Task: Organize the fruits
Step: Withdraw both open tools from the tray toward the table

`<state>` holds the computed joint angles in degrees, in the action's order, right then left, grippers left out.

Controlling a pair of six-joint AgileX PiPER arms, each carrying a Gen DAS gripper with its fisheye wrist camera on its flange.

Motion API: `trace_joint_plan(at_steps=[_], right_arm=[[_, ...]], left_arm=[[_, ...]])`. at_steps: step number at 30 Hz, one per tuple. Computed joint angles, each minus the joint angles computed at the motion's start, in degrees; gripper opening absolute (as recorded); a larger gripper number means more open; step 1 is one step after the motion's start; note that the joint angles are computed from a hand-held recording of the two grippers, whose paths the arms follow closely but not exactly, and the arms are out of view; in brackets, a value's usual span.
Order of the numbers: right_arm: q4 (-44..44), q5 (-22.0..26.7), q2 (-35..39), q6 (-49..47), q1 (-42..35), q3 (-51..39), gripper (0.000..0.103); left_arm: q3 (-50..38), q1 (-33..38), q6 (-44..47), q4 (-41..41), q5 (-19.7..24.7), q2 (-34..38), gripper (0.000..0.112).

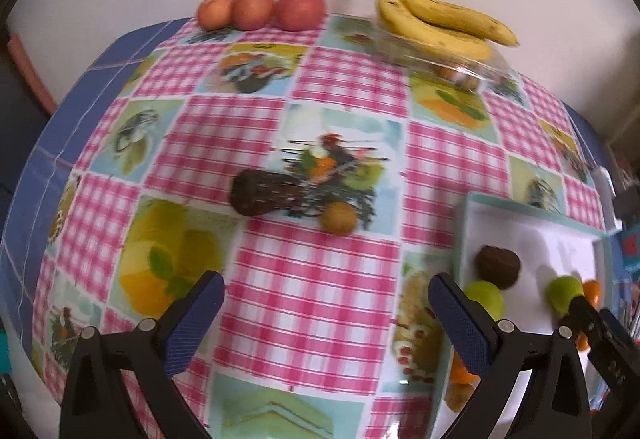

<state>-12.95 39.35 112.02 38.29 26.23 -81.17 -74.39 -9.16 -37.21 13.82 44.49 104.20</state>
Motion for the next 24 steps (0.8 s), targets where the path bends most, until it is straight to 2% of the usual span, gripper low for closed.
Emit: trace_joint_plan(at_steps=[2,6,8,14,24], right_arm=[[0.3,0.0,0.2,-0.3,0.1,0.0,0.086],[0.1,-2.0,-0.1,-0.3,0.2,1.1,0.089],[-0.6,-2.5,-0.1,0.5,0.5,1.4,0.097],[0.0,-4.7,-0.4,1.1,0.7,2.1,0.097],[4.2,-5.3,0.3,-2.1,1.1,1.0,0.097]], left_arm=[[0.4,1.6,-0.2,-0.7,0.0,-0.4,0.103],[1.1,4.4,-0.4,-1.9,-0.2,-1.5,0.103],[1.2,6.1,0.3,-3.0,-0.4,-1.8,0.103],[1.5,10.3,1.6,-3.8,-0.9,-3.4,0.103],[2.0,19.2,3.9,-2.5,-2.4,-5.5,0.103]])
